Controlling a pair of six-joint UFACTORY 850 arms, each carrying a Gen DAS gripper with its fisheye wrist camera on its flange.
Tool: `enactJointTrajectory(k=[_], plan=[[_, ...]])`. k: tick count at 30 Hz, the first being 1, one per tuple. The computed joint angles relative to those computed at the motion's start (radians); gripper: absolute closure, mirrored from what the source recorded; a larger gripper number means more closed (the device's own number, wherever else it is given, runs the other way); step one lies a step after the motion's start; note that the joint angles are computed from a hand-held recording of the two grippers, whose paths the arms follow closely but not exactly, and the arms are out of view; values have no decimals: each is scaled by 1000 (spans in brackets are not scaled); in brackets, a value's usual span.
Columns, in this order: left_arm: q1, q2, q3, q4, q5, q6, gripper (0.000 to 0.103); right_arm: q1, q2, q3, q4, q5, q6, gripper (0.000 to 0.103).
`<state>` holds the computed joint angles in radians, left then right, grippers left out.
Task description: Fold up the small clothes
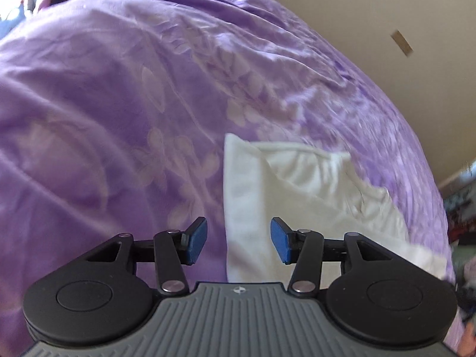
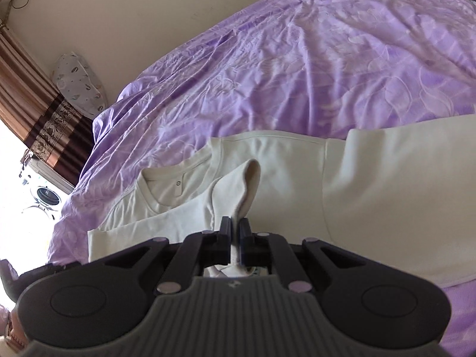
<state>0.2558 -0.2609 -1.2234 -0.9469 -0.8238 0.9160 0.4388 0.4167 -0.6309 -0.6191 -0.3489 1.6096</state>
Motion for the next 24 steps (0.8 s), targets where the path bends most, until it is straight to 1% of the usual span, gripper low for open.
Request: enactJointTrajectory(k=[2, 3, 4, 5, 6, 7, 8, 10, 12, 13, 14, 16, 17, 19, 20, 21, 23, 24], plan=[[-4, -34, -17, -39, 2, 1, 47, -21, -4, 14, 24, 26, -33, 103], [-6, -49, -25, -56, 2, 1, 50, -27, -2, 22, 33, 31, -44, 103], [-10, -60, -31, -65, 5, 0, 59, -32, 3, 32, 41, 35, -51, 103], [-15, -68, -34, -69, 17, -4, 74, -35, 9, 40, 49, 39, -55, 103], [-19, -71, -34, -72, 30, -4, 84, -41, 15, 51, 49, 51, -50, 103], [-23, -67, -30, -81, 49, 13, 99, -46, 22, 61, 48, 63, -45, 103], [-25, -57, -23, -98, 61, 52, 100, -50, 27, 68, 45, 69, -40, 103], [-24, -21, -2, -166, 67, 198, 100, -57, 38, 77, 57, 77, -52, 103], [-36, 15, 4, -163, 98, 316, 100, -71, 51, 88, 112, 106, -108, 103], [-46, 21, -4, -130, 119, 337, 100, -77, 43, 84, 170, 99, -166, 103], [-57, 21, -12, -83, 146, 328, 99, -78, 23, 75, 195, 75, -193, 103], [-82, 10, -28, 30, 192, 236, 98, -80, -16, 73, 185, 65, -187, 103], [-95, 5, -32, 92, 217, 182, 94, -83, -35, 76, 182, 69, -177, 103], [-108, 8, -27, 169, 275, 90, 89, -73, -71, 71, 129, 49, -116, 101], [-102, 8, -31, 186, 270, 59, 83, -70, -79, 74, 107, 42, -85, 98], [-91, 9, -36, 192, 246, 46, 80, -70, -78, 78, 95, 36, -60, 92], [-70, 13, -49, 222, 181, 29, 70, -65, -57, 88, 47, 15, 6, 89], [-59, 18, -56, 239, 140, 30, 68, -68, -41, 94, 52, 13, 4, 80]])
